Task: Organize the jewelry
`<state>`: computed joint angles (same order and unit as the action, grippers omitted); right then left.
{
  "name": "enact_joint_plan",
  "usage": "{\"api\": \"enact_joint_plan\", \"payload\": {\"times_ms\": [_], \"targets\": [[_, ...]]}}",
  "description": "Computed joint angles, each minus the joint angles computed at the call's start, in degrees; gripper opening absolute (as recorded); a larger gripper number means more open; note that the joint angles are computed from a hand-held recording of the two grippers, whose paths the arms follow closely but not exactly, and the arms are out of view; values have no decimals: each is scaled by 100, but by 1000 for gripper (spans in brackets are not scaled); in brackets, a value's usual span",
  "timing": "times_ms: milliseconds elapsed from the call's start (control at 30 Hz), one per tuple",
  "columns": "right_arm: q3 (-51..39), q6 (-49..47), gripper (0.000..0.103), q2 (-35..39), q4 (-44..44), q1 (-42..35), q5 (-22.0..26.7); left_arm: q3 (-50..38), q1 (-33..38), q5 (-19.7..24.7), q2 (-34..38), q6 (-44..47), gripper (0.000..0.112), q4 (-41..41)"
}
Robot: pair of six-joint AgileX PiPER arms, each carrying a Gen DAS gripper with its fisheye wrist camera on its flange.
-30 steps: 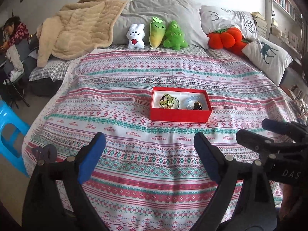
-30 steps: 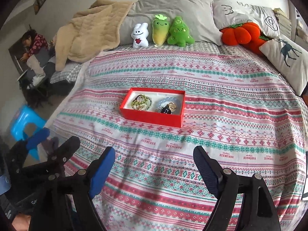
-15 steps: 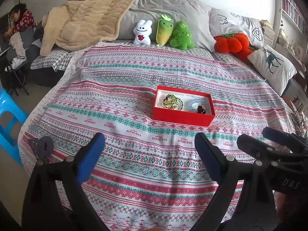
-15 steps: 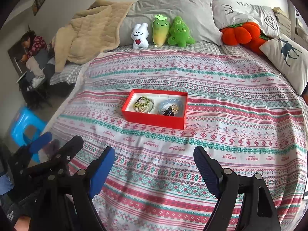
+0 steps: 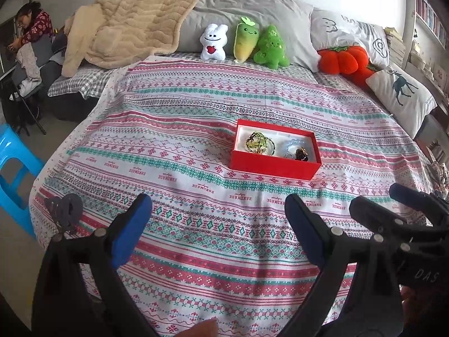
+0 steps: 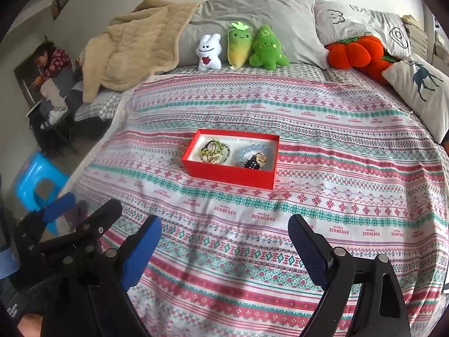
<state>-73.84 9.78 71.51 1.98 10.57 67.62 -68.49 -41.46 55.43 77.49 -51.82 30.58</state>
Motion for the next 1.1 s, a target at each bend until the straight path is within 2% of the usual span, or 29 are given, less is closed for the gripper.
{"api": "enact_joint_plan", "payload": {"times_ms": [67, 233, 433, 633, 1100], "targets": [[-7, 109, 103, 21, -107, 77, -17, -7, 146, -24, 6, 130, 98, -209], [0, 191, 103, 48, -111, 68, -69, 24, 283, -63, -13, 239, 102, -445], [35, 245, 103, 54, -161, 85, -77, 34, 265, -31, -11, 243, 102, -368], [2, 269, 103, 82, -194, 110, -11, 28, 444, -135, 0, 461, 102, -749], [9, 412, 103, 39, -481, 319, 0, 21, 429, -104, 9, 415, 102, -684]]}}
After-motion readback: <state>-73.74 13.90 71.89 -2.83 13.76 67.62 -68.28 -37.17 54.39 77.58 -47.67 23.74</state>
